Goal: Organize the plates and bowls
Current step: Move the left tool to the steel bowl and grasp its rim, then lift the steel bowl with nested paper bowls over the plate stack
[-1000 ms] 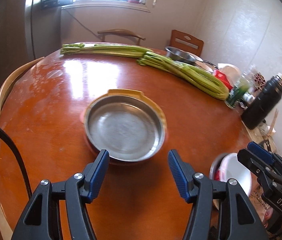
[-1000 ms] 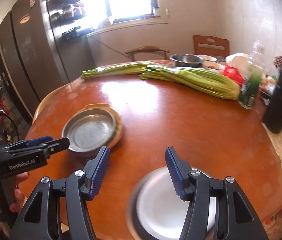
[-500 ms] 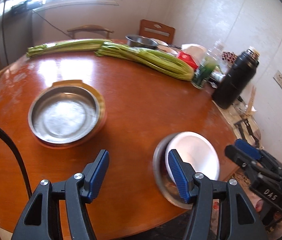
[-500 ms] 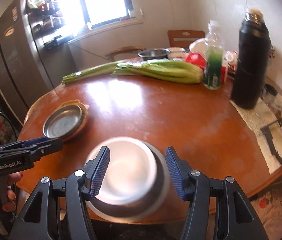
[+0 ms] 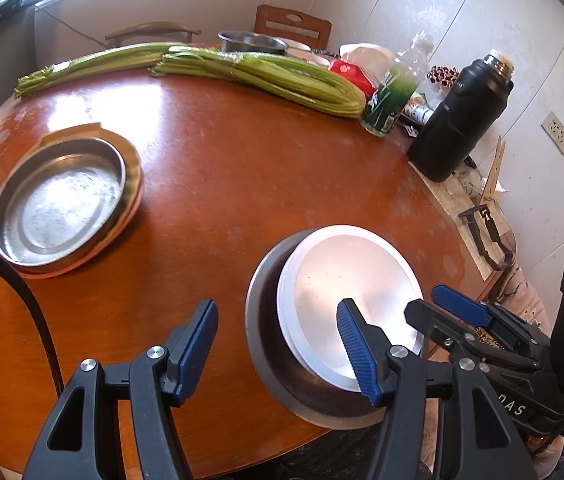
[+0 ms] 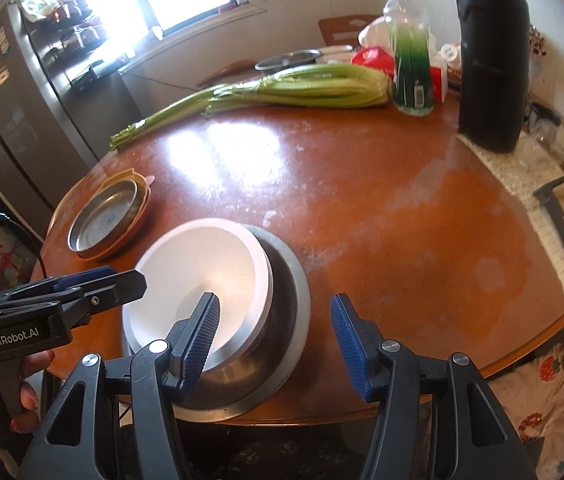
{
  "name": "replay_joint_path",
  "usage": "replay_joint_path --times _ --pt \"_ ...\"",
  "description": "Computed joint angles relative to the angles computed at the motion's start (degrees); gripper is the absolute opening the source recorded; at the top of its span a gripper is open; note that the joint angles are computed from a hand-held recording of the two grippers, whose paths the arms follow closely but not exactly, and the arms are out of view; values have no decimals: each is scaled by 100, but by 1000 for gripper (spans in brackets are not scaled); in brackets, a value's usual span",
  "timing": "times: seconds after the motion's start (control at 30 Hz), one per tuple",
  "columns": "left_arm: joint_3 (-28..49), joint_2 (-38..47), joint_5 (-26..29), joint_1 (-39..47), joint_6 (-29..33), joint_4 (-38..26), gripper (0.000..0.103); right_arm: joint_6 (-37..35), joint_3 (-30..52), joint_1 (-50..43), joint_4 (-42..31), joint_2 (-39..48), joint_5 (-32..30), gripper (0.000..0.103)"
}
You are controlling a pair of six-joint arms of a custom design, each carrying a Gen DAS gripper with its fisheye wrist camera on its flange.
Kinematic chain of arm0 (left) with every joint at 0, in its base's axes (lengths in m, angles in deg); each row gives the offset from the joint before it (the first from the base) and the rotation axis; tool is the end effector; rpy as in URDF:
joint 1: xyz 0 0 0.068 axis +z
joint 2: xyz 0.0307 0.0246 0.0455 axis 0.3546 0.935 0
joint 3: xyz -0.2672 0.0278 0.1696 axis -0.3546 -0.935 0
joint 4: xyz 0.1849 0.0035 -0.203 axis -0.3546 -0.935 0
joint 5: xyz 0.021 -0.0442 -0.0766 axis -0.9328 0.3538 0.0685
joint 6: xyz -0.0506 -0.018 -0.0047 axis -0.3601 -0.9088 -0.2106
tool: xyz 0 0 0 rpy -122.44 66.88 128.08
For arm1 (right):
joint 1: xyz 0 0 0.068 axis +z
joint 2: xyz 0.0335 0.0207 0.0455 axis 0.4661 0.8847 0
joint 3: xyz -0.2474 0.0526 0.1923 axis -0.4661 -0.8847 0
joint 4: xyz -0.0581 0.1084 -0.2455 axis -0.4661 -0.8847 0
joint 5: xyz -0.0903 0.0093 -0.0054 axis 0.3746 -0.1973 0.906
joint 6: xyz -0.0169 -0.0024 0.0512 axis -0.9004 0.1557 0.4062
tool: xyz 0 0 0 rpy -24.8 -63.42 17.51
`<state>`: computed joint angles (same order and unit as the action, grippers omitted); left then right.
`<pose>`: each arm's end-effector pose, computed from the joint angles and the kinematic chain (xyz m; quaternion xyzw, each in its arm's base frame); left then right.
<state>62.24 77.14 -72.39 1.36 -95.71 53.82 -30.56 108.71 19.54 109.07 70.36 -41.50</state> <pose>0.2856 -0.1041 0.0745 -0.0032 0.9528 -0.1472 0.2656 0.2482 -0.0205 0.0619 -0.0848 0.9355 0.1599 0.3035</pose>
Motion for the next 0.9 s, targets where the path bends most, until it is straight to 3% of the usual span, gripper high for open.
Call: replay_joint_path --times 0.9 --pt "587 963 631 133 -63 -169 61 -27 295 187 -60 496 -263 61"
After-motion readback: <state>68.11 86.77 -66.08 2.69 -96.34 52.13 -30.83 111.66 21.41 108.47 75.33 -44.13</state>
